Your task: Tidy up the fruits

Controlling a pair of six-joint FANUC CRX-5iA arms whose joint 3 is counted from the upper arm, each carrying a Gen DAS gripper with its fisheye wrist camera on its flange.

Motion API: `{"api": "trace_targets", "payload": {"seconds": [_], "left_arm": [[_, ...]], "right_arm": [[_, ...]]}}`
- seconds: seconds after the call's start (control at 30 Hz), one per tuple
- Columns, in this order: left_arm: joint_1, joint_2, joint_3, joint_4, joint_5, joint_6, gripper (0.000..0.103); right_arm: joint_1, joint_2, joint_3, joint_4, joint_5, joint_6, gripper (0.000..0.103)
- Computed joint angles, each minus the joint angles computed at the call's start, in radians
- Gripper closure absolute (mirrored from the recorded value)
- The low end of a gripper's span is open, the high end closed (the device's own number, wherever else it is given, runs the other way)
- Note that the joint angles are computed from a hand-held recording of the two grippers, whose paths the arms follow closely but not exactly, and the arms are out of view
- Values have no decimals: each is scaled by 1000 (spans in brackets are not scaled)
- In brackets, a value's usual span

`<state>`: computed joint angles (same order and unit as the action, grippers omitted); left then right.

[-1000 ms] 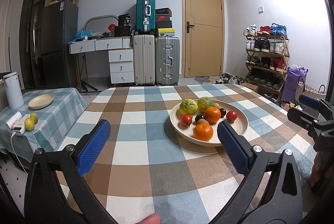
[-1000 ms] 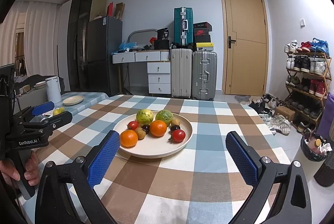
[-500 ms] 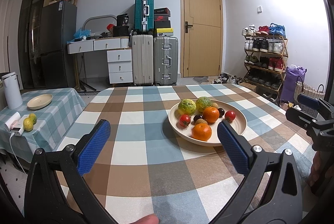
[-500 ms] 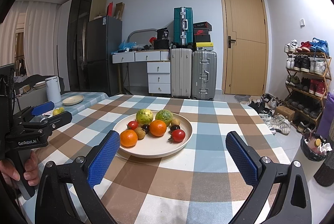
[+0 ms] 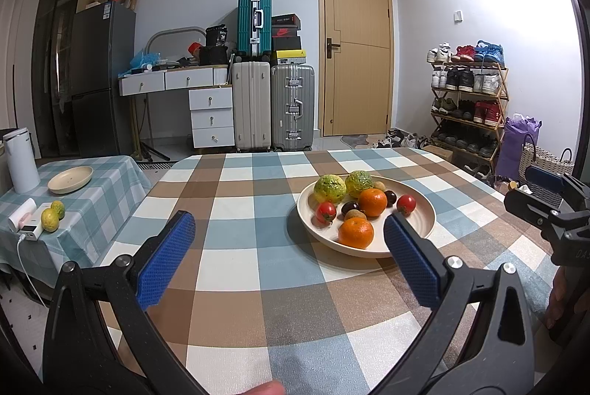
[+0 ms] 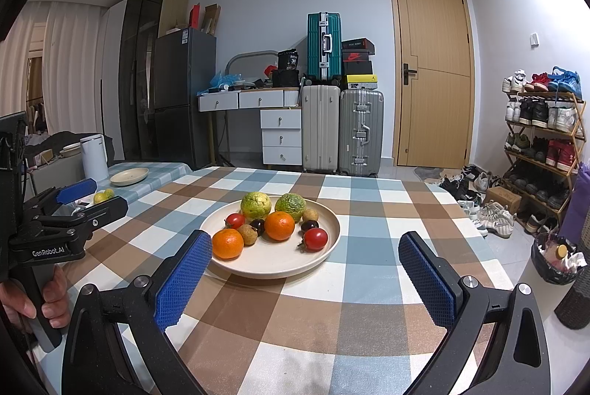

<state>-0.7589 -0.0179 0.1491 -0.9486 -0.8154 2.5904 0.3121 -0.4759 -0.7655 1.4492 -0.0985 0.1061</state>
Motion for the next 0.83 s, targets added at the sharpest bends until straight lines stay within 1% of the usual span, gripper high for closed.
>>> {"api": "trace_targets", "payload": {"seconds": [0.23,0.83], "left_arm": [[0,0,0,0,0,0,1],[-1,-1,-1,-1,1,1,1]], "right_arm": [[-11,1,0,6,11,-3,0],[-1,0,0,-1,1,1,0]]}}
